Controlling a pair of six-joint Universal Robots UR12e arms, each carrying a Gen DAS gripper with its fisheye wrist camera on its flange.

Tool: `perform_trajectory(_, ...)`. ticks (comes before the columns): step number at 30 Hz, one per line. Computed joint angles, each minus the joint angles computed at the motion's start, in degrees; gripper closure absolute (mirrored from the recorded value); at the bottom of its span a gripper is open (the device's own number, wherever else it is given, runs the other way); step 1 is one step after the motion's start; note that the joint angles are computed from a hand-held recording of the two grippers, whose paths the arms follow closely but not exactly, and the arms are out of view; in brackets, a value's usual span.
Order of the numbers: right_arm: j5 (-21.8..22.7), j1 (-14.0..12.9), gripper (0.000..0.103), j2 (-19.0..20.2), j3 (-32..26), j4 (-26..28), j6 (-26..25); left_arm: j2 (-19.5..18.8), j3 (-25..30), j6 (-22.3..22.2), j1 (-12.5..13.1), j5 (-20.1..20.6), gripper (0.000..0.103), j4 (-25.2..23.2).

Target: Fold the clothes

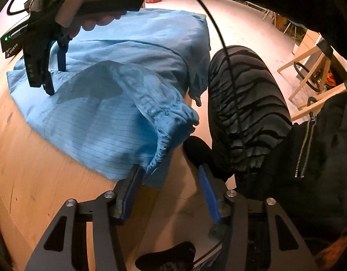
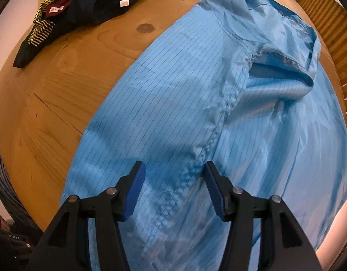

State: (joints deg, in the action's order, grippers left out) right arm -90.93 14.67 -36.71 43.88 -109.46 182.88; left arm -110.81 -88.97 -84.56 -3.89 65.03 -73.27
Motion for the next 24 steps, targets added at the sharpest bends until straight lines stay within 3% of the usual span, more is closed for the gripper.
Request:
perform_trajectory(5,-0.2,0.0,0.049,0.5,0.1,-1.4,0.4,-1.3,2.1,1.0,-0.5,1.5,0.074,-2.8)
perform_trajectory(11,-0.2,0.0,0.049,1.3,-0.2,-2.8,0.7,-1.5,2.7,1.2,-0.7,2.7,0.094,-2.9)
perform_trajectory(15,-0.1,-0.1,0.049,1.9,-0.8,-3.2,0.6,-1.0,1.7,1.7,-0.7,3.1,0.098,-1.6)
perform_trajectory(17,-0.1,-0.1,0.049,2.5,-1.5,-3.0,0.6,-1.0,2.2,2.0,-0.5,3.2,0.098,-3.6)
perform_trajectory(19,0.0,-0.2,0.048,3.0,-2.1,-3.0,0.6,-1.5,4.0,2.2,-0.4,2.9,0.098,-8.4)
perform_trajectory(22,0.2,-0.2,0.047,3.7,-2.9,-3.2,0.4,-3.5,10.6,3.5,0.2,-1.1,0.103,-25.8)
perform_trajectory(24,0.3,-0.3,0.047,3.9,-3.1,-3.5,0.3,-4.0,14.0,5.9,1.2,-7.1,0.103,-36.2)
